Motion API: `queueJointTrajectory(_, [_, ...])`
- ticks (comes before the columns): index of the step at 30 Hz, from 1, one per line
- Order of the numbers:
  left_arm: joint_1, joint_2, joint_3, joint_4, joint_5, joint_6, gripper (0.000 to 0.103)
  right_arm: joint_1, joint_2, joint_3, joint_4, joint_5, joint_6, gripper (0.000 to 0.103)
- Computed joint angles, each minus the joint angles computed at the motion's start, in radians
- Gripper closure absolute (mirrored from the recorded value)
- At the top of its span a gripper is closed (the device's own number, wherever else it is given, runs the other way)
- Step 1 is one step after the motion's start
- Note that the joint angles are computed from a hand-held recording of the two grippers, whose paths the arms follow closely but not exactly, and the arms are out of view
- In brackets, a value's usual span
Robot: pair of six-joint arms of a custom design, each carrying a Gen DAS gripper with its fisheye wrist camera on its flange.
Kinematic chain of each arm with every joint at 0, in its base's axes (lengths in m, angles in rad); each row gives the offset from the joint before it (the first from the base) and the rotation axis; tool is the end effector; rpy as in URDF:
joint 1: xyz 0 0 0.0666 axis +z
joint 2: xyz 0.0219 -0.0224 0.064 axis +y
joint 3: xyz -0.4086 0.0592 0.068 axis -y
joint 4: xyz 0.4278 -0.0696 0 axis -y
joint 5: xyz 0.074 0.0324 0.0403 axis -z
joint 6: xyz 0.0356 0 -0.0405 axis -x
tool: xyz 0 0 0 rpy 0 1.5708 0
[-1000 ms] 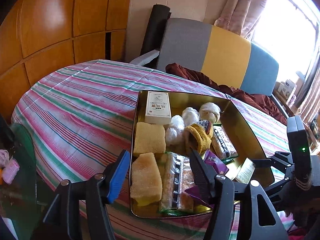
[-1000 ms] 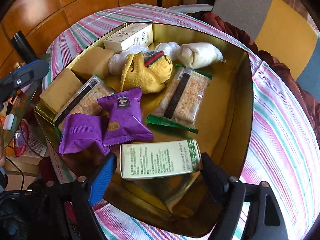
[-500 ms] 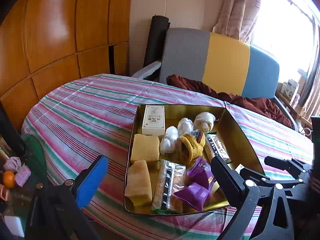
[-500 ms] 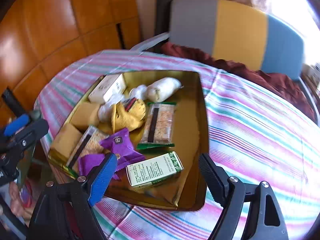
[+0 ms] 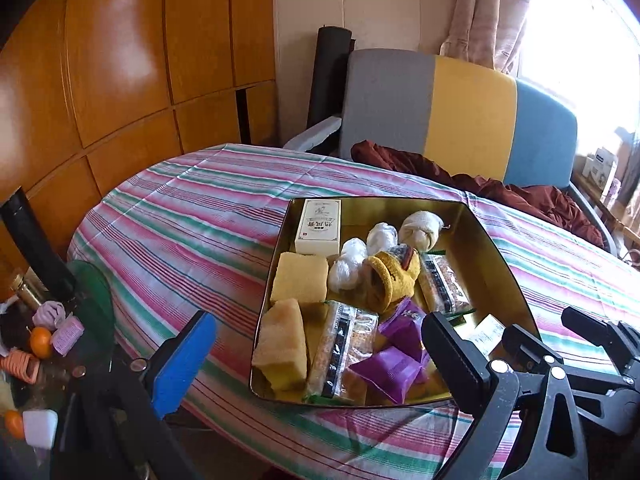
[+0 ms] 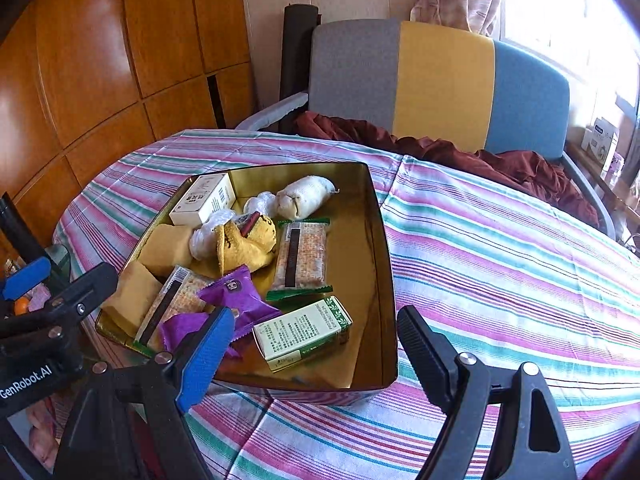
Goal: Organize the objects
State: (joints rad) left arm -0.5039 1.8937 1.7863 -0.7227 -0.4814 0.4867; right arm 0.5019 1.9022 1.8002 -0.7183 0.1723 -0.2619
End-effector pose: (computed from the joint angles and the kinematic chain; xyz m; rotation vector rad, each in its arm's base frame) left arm 0.6317 -0.3299 0.3726 -0.1972 2.2763 0.0715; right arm 0.6334 0.3402 0.3714 -0.2045 2.3724 0.1586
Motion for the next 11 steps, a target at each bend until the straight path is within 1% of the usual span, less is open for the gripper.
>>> queueJointTrajectory(1, [0.002,-0.003,-0.007,0.008,0.006,0.005,0.000,0.000,0.001,0.001,0.000,0.002,-0.001,0.018])
queueJointTrajectory(4, [0.003,-0.013,-0.032,0.039,-0.006,0.017,0.000,0.002,0.004,0.003,0.000,0.013,-0.003,0.018])
queueJointTrajectory(11, [0.008,-0.007,-0.026,0.035,0.012,0.011,0.000,0.005,0.013,0.013,-0.010,0.015,-0.004,0.018])
